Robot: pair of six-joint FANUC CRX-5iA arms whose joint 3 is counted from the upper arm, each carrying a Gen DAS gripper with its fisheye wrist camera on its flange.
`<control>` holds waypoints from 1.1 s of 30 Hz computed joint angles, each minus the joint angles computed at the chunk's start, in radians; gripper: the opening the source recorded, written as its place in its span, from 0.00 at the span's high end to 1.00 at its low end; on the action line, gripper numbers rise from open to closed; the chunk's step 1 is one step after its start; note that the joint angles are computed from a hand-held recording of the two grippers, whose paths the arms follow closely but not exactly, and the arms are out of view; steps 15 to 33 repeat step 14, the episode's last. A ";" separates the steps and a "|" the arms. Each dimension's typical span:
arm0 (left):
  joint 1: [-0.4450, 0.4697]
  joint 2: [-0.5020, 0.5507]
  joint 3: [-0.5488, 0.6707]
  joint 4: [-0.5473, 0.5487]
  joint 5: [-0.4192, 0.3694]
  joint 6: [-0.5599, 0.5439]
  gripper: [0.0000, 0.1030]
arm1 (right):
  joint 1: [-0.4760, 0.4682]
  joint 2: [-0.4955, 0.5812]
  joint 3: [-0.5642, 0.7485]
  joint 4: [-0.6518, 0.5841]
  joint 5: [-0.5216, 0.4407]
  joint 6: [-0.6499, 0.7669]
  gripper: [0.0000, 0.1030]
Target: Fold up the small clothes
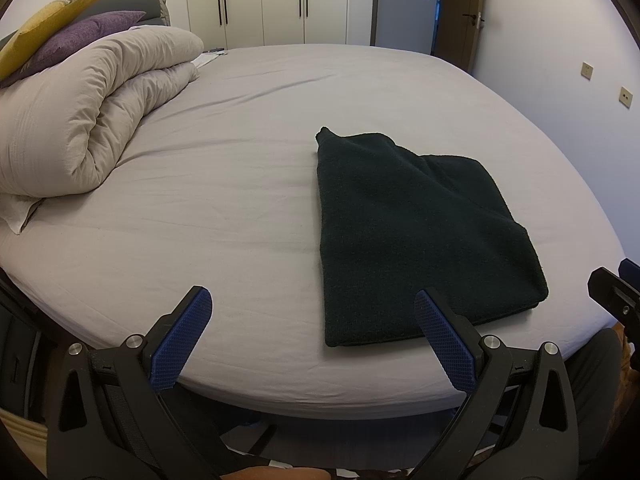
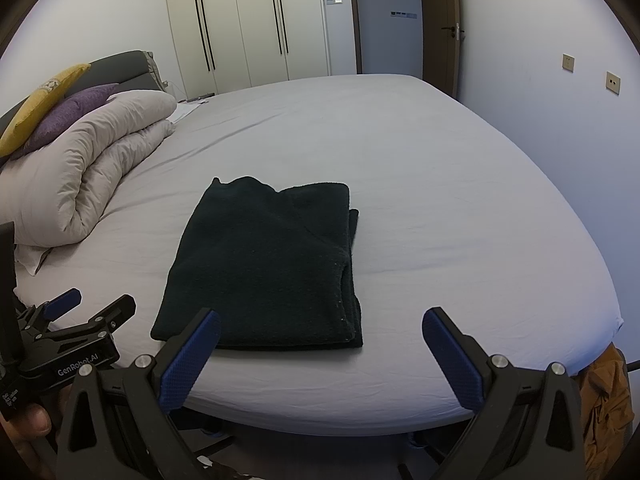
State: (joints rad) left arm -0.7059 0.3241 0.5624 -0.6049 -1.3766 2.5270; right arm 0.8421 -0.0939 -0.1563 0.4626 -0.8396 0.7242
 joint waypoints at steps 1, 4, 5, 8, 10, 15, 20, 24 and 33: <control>0.001 0.001 0.002 0.001 0.000 -0.001 0.00 | 0.003 -0.002 -0.003 0.001 -0.001 -0.004 0.00; 0.000 -0.002 -0.004 0.002 0.002 0.001 0.00 | 0.013 -0.010 -0.009 0.004 -0.005 -0.013 0.00; 0.000 -0.001 -0.003 0.002 0.001 0.000 0.00 | 0.017 -0.013 -0.013 0.006 -0.006 -0.018 0.00; 0.004 0.000 -0.002 0.000 -0.002 -0.002 0.00 | 0.015 -0.012 -0.010 0.001 -0.007 -0.014 0.00; 0.002 0.001 -0.001 -0.007 -0.006 -0.002 0.00 | 0.013 -0.012 -0.009 0.000 -0.006 -0.012 0.00; -0.007 0.002 0.000 -0.021 -0.012 -0.002 0.00 | 0.013 -0.014 -0.006 -0.009 -0.009 -0.009 0.00; -0.007 0.002 0.000 -0.021 -0.012 -0.002 0.00 | 0.013 -0.014 -0.006 -0.009 -0.009 -0.009 0.00; -0.007 0.002 0.000 -0.021 -0.012 -0.002 0.00 | 0.013 -0.014 -0.006 -0.009 -0.009 -0.009 0.00; -0.007 0.002 0.000 -0.021 -0.012 -0.002 0.00 | 0.013 -0.014 -0.006 -0.009 -0.009 -0.009 0.00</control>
